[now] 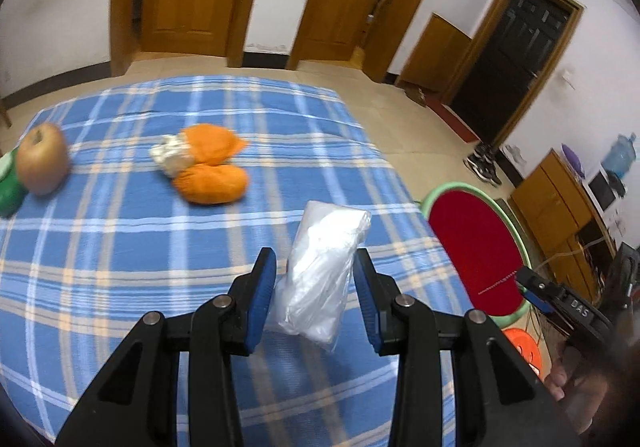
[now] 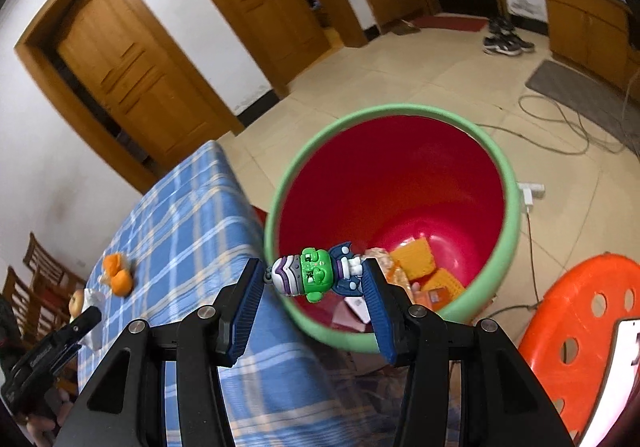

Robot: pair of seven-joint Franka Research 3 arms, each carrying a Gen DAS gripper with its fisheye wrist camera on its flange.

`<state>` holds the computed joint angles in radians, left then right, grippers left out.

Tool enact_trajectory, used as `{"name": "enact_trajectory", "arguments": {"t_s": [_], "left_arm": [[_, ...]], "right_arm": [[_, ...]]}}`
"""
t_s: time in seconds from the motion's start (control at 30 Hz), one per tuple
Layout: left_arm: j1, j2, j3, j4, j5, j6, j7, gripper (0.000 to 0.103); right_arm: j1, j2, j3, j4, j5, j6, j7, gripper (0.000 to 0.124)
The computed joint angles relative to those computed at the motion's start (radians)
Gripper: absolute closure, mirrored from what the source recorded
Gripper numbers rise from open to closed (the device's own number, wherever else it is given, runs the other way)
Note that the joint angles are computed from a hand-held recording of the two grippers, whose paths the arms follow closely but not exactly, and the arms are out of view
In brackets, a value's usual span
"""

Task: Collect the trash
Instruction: 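Carry plastic bag and keychain over the red bucket and open both tools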

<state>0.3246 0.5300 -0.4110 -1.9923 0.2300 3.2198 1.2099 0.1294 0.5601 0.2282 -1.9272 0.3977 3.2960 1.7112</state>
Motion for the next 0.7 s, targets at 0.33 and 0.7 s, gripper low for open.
{"name": "enact_trajectory", "arguments": {"t_s": [0.33, 0.7], "left_arm": [[-0.073, 0.048, -0.017, 0.092, -0.017, -0.082, 0.078, 0.063], [-0.144, 0.105, -0.033, 0.189, -0.08, -0.151, 0.201, 0.063]], "right_arm": [[-0.122, 0.0, 0.088, -0.045, -0.013, 0.045, 0.033, 0.071], [-0.173, -0.036, 0.105, -0.111, -0.093, 0.103, 0.118, 0.071]]}}
